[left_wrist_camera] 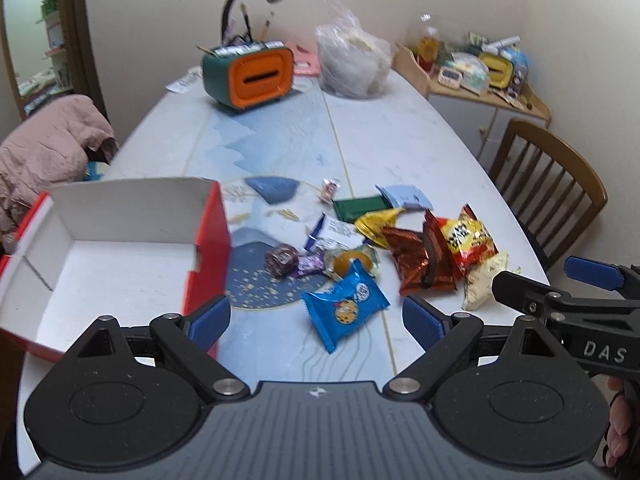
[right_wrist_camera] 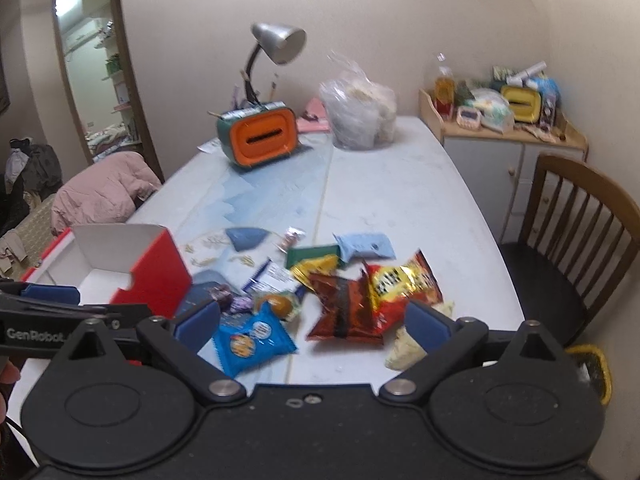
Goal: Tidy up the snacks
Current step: 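Grasp the blue cookie packet with the left gripper while the right grasps the cream bag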
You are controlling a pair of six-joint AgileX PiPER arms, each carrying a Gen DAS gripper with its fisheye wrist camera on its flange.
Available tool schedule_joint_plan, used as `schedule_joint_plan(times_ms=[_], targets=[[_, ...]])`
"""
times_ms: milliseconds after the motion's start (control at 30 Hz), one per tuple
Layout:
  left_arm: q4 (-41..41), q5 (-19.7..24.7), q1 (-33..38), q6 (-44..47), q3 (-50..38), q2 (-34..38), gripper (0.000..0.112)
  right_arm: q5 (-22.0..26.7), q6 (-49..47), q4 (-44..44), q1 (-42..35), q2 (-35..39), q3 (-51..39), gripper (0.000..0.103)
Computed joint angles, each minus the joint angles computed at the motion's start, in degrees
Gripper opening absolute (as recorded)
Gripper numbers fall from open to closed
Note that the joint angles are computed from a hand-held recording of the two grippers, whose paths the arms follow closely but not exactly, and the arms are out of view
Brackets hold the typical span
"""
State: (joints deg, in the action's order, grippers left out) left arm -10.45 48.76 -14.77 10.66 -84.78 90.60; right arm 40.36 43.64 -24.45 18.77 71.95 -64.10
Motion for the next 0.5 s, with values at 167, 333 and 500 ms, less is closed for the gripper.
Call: schedule_joint_plan(times_ms=[167,333,500], targets=[[-4.7,0.1,-0.5,5.9,-2.8,4.5,0.094,-2.9,-7.4,5.3,-6.9,1.2,2.6,0.097],[-9.4,-0.1,-1.2,18.0,-5.1,9.0,0.094,-5.3,-14.5,9.6,-13.3,4.1,3.8,0.095],[-7.9,-0.2,-3.0,24.6,-8.2,15.0,0.094,-7.8,-18.4,11.8,-17.0,8.7,4.2,0.093]])
